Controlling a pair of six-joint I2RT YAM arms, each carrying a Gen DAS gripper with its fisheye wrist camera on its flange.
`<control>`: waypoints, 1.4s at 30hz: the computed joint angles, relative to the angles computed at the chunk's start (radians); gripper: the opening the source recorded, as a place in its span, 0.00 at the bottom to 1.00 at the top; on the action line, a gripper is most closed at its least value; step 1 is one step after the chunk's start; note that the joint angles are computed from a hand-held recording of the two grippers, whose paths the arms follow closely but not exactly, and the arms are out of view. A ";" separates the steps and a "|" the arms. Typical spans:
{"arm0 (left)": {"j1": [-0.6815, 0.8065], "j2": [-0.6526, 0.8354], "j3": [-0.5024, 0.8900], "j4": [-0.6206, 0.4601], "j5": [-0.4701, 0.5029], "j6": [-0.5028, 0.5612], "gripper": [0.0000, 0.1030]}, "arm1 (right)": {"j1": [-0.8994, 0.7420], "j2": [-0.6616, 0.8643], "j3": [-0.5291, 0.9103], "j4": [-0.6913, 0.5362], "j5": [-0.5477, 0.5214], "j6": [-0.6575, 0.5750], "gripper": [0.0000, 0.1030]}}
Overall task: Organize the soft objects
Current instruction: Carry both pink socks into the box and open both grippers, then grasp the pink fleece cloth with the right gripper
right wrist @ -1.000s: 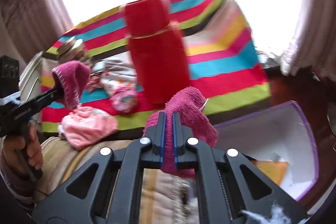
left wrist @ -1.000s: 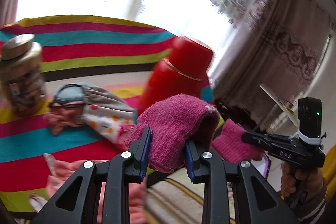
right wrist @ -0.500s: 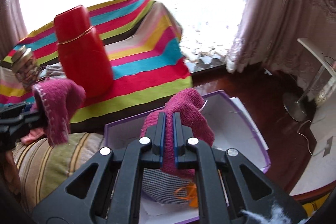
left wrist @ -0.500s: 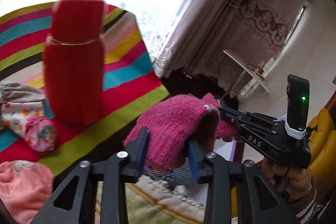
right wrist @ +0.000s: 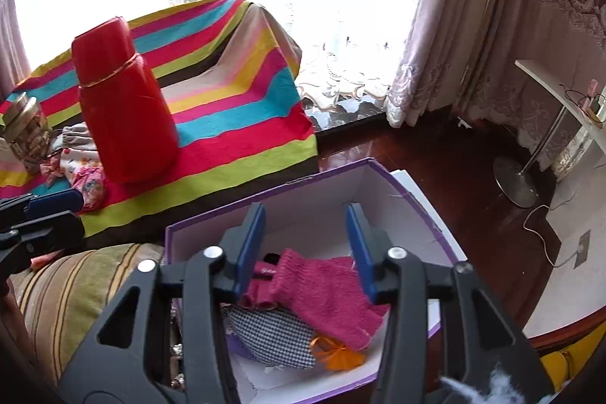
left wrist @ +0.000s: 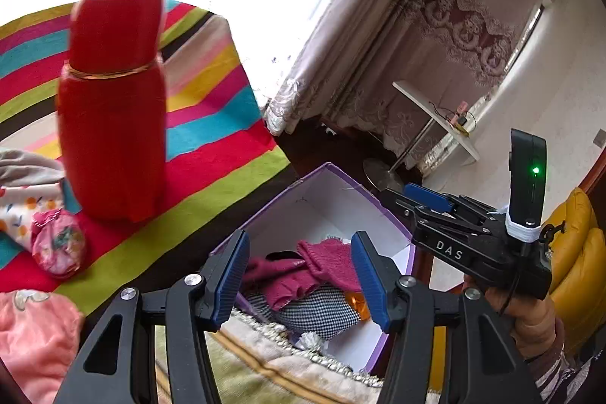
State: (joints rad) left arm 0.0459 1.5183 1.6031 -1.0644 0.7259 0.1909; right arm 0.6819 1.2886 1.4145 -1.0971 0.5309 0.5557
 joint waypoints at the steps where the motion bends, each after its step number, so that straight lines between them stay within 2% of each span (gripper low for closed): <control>1: 0.014 -0.002 -0.002 -0.009 0.003 0.007 0.55 | 0.007 -0.001 0.000 0.004 -0.004 0.000 0.55; 3: 0.042 -0.009 -0.014 -0.021 0.008 0.022 0.55 | 0.020 0.006 0.004 0.011 -0.012 0.001 0.60; 10: 0.185 -0.014 -0.034 -0.089 0.037 0.094 0.55 | 0.086 0.052 0.032 0.041 -0.055 -0.012 0.66; 20: 0.572 0.077 0.027 -0.221 0.081 0.248 0.55 | 0.208 0.194 0.138 0.063 -0.110 -0.038 0.69; 25: 0.713 0.155 0.080 -0.209 0.065 0.240 0.55 | 0.279 0.291 0.228 0.089 -0.186 -0.101 0.74; 34: 0.841 0.270 0.189 -0.191 0.054 0.186 0.55 | 0.423 0.647 0.588 0.024 -0.328 -0.333 0.78; 38: 0.867 0.295 0.207 -0.195 0.059 0.185 0.55 | 0.443 0.842 0.826 -0.063 -0.407 -0.404 0.78; 42: 0.875 0.319 0.223 -0.194 0.061 0.183 0.55 | 0.446 1.048 1.140 -0.212 -0.440 -0.455 0.78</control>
State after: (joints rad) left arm 0.9206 1.8377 1.8257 -1.2586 0.7870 0.3739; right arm 1.1276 2.3362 2.5548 -1.3094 0.0913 0.1008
